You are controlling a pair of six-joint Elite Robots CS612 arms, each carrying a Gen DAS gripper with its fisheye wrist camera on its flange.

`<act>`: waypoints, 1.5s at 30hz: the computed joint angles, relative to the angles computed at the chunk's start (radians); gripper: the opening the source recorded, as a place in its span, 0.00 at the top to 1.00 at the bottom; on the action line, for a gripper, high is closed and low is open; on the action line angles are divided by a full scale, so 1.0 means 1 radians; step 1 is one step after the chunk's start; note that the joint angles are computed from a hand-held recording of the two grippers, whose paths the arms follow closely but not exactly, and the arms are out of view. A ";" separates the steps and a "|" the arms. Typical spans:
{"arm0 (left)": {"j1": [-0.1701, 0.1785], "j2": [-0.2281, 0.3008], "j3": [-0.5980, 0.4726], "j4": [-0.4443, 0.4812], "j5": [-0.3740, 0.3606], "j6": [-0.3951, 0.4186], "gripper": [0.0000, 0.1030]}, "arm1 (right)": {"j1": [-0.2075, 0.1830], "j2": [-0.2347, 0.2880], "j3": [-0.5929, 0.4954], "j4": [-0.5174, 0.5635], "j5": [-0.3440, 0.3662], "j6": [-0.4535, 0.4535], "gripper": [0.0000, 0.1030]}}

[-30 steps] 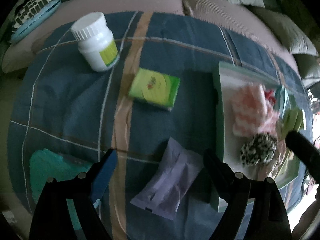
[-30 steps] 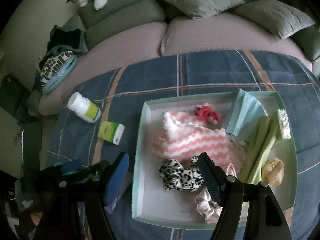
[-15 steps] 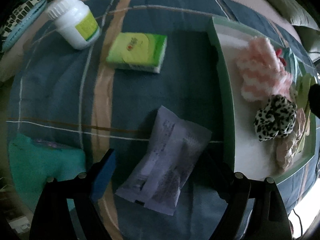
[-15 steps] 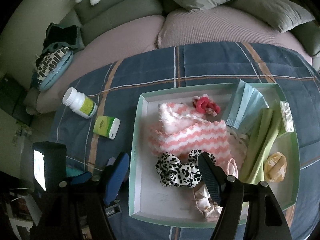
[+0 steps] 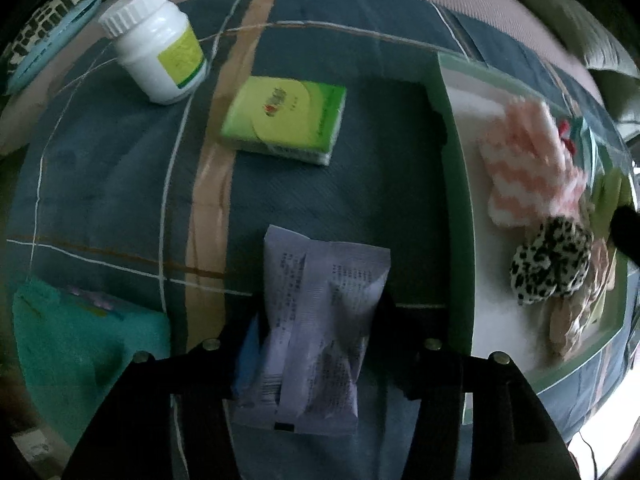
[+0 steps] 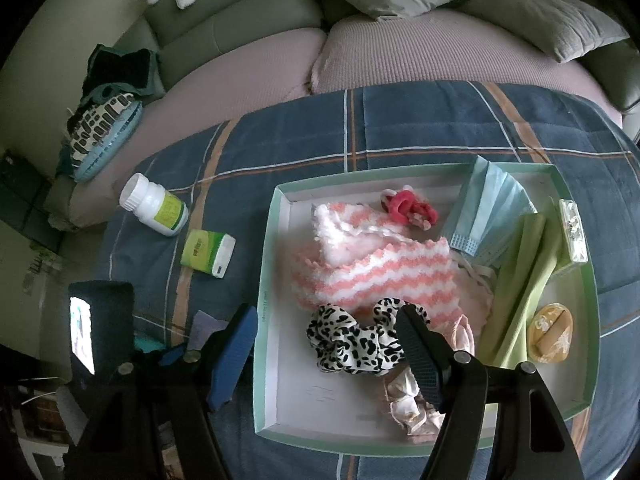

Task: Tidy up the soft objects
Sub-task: 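Close the left tool on the purple wipe pack and lift it, then close the right tool on the green tissue pack and lift it while the left tool holds the purple pack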

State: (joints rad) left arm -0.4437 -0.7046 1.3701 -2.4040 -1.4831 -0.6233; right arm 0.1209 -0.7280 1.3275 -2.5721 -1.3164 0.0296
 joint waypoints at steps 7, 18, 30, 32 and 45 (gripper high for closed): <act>0.019 -0.034 0.041 -0.100 0.002 -0.047 0.48 | 0.010 0.004 -0.004 -0.008 -0.015 -0.015 0.27; 0.057 -0.060 0.076 -0.215 0.044 -0.195 0.48 | 0.040 0.027 -0.039 -0.084 -0.017 -0.093 0.27; 0.091 -0.067 0.114 -0.329 0.055 -0.276 0.49 | 0.096 0.095 -0.136 -0.071 -0.080 -0.206 0.27; 0.098 -0.065 0.119 -0.341 0.050 -0.296 0.49 | 0.101 0.104 -0.151 -0.063 -0.079 -0.226 0.27; 0.111 -0.069 0.130 -0.321 0.081 -0.339 0.49 | 0.144 0.185 -0.259 0.008 -0.120 -0.356 0.27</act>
